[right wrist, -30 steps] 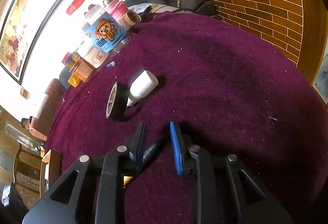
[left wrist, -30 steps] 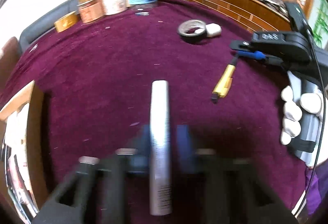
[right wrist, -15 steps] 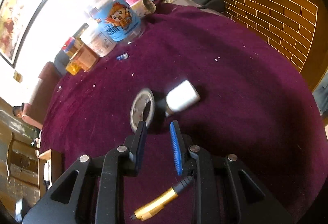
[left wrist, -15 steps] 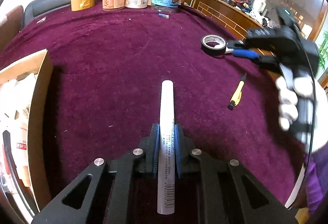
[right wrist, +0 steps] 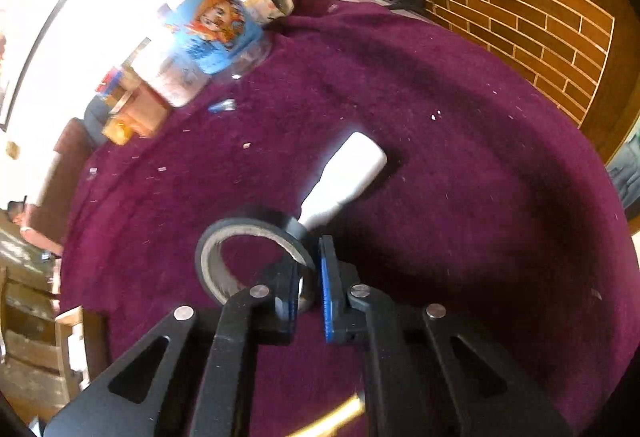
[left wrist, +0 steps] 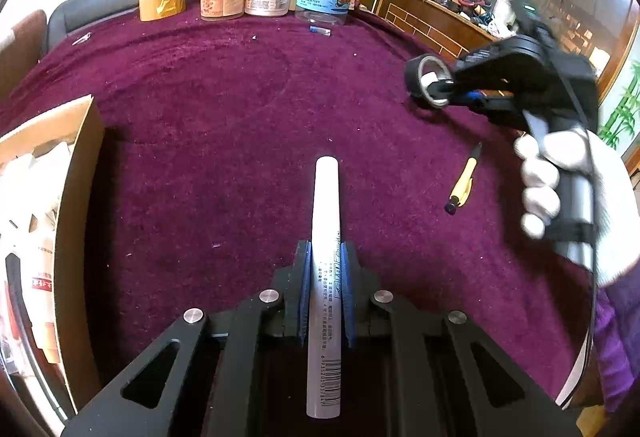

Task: Organize rigid objects
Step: 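Hold the white marker in left gripper while right gripper grasps the black tape roll, then carry white marker and tape roll into the cardboard tray and open both grippers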

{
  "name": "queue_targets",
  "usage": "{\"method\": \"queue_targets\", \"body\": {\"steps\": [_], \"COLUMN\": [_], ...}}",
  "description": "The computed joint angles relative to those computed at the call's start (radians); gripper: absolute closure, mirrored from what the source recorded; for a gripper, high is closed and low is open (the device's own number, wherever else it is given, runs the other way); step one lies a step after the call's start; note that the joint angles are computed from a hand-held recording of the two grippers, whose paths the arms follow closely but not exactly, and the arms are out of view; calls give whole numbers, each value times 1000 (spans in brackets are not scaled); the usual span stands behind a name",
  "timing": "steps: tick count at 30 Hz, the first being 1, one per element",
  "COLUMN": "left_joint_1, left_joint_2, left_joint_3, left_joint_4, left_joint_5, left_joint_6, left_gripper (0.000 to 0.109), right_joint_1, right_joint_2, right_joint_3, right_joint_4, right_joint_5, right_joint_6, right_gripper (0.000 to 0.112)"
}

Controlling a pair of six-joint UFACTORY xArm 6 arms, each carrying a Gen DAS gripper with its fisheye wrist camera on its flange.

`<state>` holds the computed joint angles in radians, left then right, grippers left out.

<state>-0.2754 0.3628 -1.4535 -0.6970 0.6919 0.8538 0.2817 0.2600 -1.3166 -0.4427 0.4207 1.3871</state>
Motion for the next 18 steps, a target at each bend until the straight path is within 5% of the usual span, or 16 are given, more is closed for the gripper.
{"method": "queue_targets", "body": {"steps": [8, 18], "left_joint_1": [42, 127], "left_joint_2": [-1, -194], "left_joint_3": [-12, 137], "left_joint_4": [-98, -270], "left_joint_5": [60, 65], "left_joint_6": [7, 137], "left_gripper": [98, 97], "right_joint_1": [74, 165], "right_joint_2": [-144, -175], "right_joint_3": [189, 220], "right_joint_4": [-44, -88], "right_joint_5": [-173, -222], "right_joint_6": [36, 50], "right_gripper": [105, 105]}}
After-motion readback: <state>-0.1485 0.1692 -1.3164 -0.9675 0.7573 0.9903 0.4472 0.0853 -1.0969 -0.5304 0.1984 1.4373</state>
